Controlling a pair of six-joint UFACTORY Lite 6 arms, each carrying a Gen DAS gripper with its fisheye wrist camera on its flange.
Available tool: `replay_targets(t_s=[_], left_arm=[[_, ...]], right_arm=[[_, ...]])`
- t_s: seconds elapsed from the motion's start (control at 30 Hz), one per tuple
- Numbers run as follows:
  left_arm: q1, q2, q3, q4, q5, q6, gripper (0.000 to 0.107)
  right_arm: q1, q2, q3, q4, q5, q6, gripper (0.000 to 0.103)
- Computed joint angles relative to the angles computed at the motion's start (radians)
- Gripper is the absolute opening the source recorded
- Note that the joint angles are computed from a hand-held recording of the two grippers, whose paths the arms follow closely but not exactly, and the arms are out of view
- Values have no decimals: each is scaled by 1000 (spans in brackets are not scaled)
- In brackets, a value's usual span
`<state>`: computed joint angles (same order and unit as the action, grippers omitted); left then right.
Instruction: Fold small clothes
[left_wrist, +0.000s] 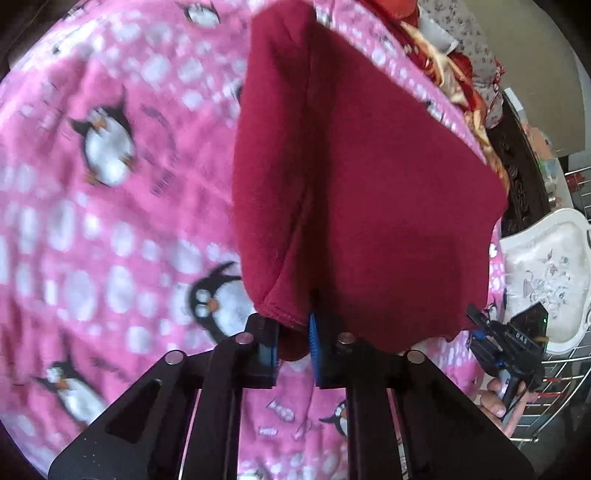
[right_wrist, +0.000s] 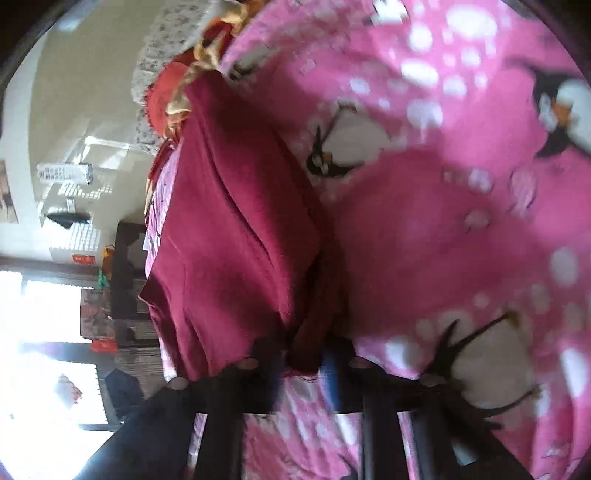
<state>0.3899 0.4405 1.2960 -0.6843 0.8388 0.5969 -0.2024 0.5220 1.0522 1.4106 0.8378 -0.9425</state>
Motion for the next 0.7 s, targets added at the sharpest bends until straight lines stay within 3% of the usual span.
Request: replay_targets(t_s=[0.07, 0.17, 0.27, 0.4, 0.5, 0.57, 0.63, 0.7], left_arm=[[26, -89, -26, 9, 8, 39, 11], [15, -256, -91, 100, -81, 52, 10], [29, -214, -68, 130, -75, 38, 10], [40, -95, -68, 125, -111, 43, 11], [41, -192, -180, 101, -190, 89, 16], [11, -280, -259, 174, -261, 60, 17], [-29, -329, -300, 299, -312, -50, 17], [-62, -387, -327, 445, -329, -185, 17]], right_arm=[[-12, -86, -56, 2, 16, -11, 11], [-19, -273, -176, -11, 67, -4, 10], [38, -409, -293, -9, 30, 14, 10], [69, -267, -341, 110, -30, -88, 11], [30, -228, -357, 150, 34, -118, 14], [37, -317, -377, 94, -20, -83, 26], [52, -423, -388, 4, -83, 0, 67], [56, -510, -404, -52, -99, 54, 72]])
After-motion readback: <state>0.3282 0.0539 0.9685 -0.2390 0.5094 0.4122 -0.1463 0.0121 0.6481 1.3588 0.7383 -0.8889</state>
